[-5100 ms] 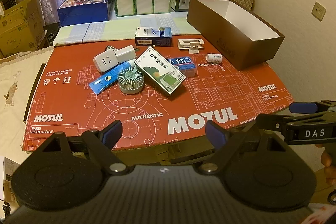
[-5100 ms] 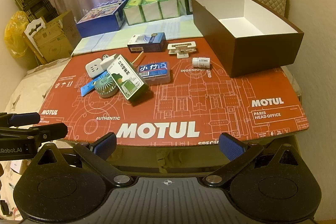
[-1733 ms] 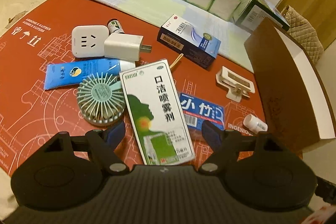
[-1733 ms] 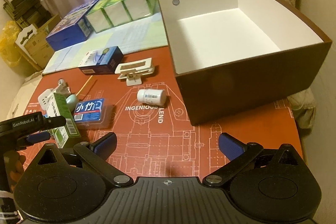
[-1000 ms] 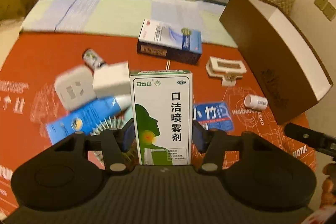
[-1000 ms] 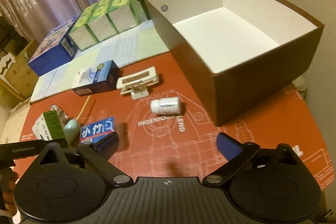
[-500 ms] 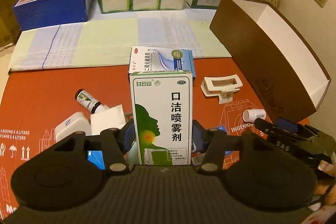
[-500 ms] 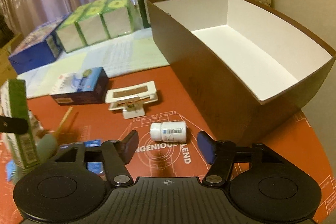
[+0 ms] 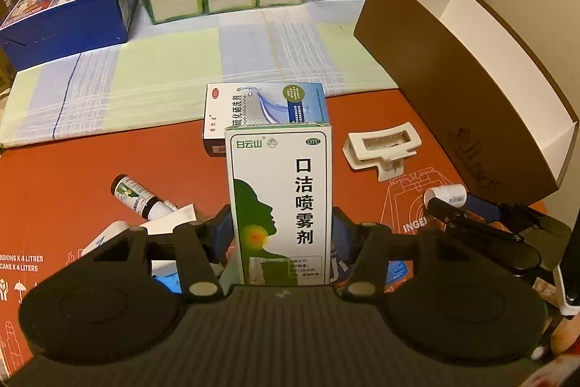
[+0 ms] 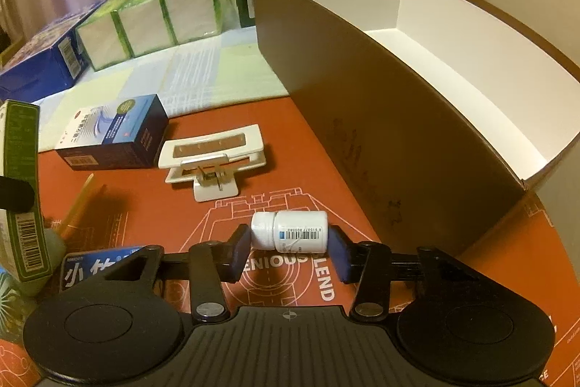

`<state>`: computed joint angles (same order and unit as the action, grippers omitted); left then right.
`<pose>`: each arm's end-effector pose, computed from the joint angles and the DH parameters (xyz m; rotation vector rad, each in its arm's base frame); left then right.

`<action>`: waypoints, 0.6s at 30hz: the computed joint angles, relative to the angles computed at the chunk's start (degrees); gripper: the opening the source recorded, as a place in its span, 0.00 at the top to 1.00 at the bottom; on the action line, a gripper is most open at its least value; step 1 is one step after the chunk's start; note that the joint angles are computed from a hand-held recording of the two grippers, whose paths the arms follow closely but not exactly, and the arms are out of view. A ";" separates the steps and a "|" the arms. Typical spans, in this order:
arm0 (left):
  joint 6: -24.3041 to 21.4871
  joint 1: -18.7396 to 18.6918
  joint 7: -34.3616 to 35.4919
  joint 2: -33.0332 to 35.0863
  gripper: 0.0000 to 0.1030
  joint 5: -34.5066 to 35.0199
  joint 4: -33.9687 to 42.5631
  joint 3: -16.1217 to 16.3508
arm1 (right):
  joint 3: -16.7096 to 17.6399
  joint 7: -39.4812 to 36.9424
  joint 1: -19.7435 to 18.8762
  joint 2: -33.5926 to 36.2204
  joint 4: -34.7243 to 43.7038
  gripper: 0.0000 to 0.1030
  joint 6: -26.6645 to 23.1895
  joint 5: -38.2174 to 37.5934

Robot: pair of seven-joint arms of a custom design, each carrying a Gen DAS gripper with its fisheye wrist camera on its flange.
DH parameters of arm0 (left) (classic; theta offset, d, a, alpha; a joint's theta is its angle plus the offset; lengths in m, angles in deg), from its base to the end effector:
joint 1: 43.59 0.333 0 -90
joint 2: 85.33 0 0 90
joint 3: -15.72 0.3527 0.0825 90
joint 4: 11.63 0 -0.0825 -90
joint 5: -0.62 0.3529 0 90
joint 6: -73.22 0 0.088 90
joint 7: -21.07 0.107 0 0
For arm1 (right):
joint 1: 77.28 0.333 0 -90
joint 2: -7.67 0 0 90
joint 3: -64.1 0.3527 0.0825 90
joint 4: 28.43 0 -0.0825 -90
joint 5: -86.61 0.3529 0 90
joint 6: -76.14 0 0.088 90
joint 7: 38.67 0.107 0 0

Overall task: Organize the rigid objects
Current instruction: 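Carry both items over the open box and release them inside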

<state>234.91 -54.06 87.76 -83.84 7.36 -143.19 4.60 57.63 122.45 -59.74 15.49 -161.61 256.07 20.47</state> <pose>0.4947 -0.2014 0.4511 -1.9269 2.0686 -0.6338 0.4856 0.1783 0.3872 -1.9016 1.6991 -0.5599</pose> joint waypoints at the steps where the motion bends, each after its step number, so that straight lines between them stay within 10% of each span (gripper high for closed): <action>1: -0.06 -0.01 -0.03 0.08 0.51 0.11 0.10 0.00 | 0.33 -1.15 -0.25 -0.15 -0.21 0.58 -0.01 0.93; 18: 3.77 -1.09 3.95 -3.13 0.51 -2.09 -1.59 -1.00 | 6.04 -41.24 -0.09 -10.68 -9.89 0.58 4.70 46.49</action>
<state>238.69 -55.14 91.71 -86.97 5.27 -144.78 3.61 63.68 81.21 -59.83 4.81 -171.50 260.77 66.96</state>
